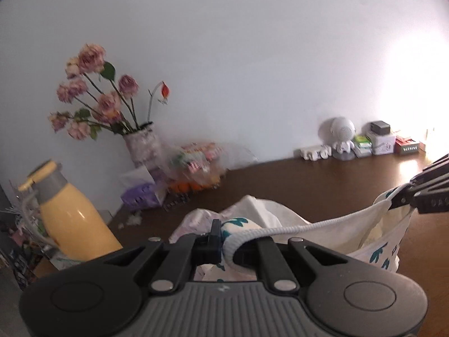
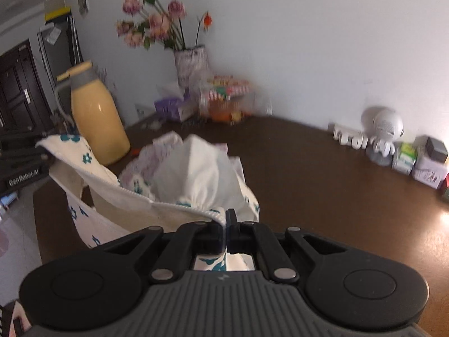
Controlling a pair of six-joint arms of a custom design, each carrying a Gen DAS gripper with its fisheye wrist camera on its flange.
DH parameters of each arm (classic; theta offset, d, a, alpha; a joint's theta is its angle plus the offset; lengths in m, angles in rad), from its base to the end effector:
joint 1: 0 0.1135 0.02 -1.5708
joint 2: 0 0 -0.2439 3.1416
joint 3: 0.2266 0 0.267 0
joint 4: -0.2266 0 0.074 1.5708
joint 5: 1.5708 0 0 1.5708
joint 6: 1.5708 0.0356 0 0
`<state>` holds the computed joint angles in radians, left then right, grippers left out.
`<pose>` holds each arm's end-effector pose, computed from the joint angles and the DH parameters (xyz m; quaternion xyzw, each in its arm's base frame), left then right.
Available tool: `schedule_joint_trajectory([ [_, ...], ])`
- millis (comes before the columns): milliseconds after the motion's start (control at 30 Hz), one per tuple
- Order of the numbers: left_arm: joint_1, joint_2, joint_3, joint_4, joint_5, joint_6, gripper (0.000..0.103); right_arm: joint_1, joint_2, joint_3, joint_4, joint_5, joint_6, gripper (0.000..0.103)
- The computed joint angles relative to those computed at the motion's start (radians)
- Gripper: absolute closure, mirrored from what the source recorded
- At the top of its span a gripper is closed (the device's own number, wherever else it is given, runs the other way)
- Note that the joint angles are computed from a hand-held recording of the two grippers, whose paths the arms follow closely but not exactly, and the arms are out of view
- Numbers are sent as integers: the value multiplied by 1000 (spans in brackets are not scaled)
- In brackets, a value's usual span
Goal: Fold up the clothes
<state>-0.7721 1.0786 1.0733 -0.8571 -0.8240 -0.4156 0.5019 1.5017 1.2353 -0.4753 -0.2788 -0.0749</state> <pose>0.1824 -0.1411 0.3125 0.0157 0.8704 0.1334 0.4736 0.3019 0.1768 0.2731 -0.3114 0.8531 0.2088 0.3629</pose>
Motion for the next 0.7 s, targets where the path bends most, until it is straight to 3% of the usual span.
schedule_joint_trajectory([
  [67,-35,-10,-36,-6,3,-20,99,10,9,-50,-5,1,-45,97],
  [133,-30,-8,-65,27,15,3,99,11,4,-91,-21,-3,-113,87],
  [233,-53,10,-47,14,1,8,99,63,-33,-145,4,55,-237,70],
  [367,-80,18,-46,5,-12,26,99,155,-59,-162,41,182,-356,59],
  [467,-99,19,-63,-8,-21,26,99,186,-59,-166,88,245,-403,58],
  [600,-106,1,-87,-32,-25,20,99,174,-50,-136,76,219,-471,58],
  [700,-107,-14,-102,-43,-25,20,99,183,-42,-118,25,187,-549,67],
])
